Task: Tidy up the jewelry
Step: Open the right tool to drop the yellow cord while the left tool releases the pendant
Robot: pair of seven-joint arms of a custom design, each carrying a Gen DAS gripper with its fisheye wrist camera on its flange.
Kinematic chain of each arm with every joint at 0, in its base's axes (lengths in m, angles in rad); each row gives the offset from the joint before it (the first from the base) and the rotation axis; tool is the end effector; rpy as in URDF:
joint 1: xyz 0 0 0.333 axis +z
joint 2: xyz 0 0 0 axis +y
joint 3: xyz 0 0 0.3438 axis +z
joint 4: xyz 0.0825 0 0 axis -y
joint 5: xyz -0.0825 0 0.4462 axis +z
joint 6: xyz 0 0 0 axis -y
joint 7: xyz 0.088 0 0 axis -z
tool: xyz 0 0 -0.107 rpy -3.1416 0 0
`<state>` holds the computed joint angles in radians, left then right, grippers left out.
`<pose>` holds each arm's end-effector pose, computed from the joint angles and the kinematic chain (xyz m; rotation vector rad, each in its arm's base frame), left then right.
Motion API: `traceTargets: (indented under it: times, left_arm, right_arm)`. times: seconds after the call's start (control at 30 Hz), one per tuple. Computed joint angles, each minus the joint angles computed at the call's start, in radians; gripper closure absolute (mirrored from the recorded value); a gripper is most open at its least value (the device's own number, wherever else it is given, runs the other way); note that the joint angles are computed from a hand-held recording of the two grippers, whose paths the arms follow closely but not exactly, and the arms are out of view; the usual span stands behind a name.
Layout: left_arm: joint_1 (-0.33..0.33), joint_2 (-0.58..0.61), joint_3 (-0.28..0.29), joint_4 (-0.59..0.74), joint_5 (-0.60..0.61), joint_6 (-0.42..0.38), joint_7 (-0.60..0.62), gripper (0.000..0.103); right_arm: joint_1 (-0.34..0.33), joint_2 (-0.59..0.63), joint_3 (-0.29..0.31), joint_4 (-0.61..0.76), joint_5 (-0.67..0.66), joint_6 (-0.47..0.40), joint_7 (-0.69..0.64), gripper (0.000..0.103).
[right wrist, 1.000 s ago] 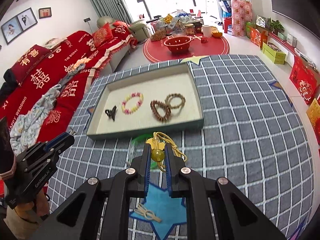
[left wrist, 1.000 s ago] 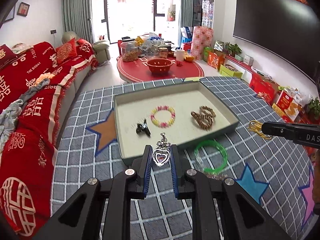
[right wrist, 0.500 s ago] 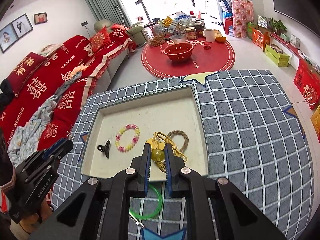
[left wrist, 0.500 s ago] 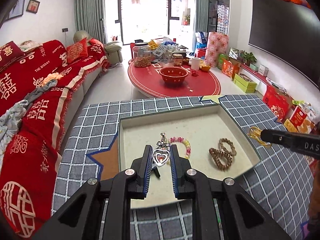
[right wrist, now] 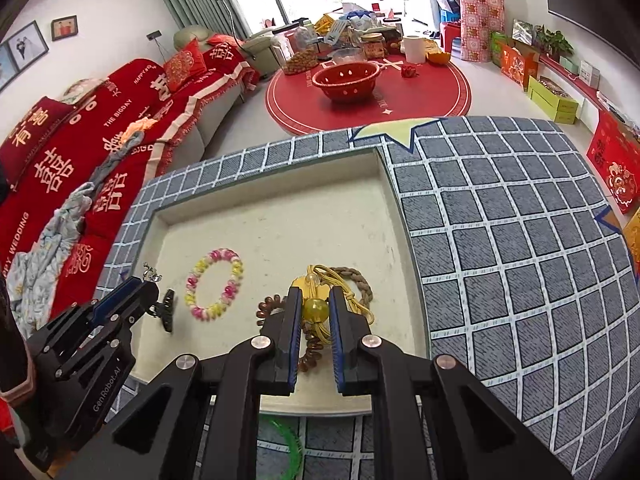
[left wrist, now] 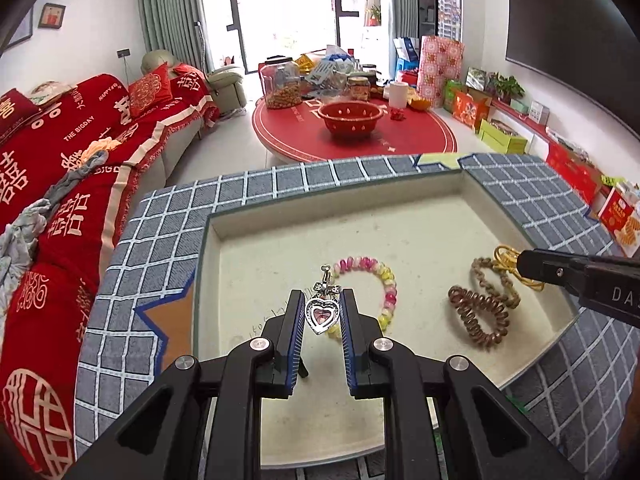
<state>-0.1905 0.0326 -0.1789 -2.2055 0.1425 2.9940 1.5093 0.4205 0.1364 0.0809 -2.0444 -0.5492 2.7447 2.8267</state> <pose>0.5861 -0.2370 0.4449 -1.3738 2.1607 -0.8059 0.5780 0.3387 0.4267 -1.4972 2.0515 -0.3735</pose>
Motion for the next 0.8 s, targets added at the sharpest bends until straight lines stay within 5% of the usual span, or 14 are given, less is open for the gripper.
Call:
traceTargets:
  times: [0.2, 0.57, 0.67, 0.73, 0.8]
  left_arm:
    - [-0.022, 0.020, 0.023, 0.008, 0.180, -0.013, -0.127, 0.072]
    - [-0.030, 0.029, 0.024, 0.017, 0.233, -0.068, -0.165, 0.072]
    - [-0.026, 0.025, 0.017, 0.014, 0.206, -0.069, -0.150, 0.072]
    - [-0.025, 0.022, 0.016, 0.013, 0.206, -0.067, -0.151, 0.072]
    - [-0.022, 0.020, 0.012, 0.015, 0.190, -0.071, -0.139, 0.072]
  right_arm:
    - [-0.003, 0.026, -0.001, -0.003, 0.029, 0.015, -0.010, 0.089]
    - [-0.007, 0.047, 0.000, -0.014, 0.114, 0.044, -0.044, 0.088]
    - [-0.008, 0.039, -0.003, -0.029, 0.127, 0.070, -0.044, 0.076]
    - [-0.003, 0.032, -0.012, -0.033, 0.111, 0.082, -0.024, 0.048]
    - [0.007, 0.022, -0.023, -0.040, 0.069, 0.097, 0.017, 0.044]
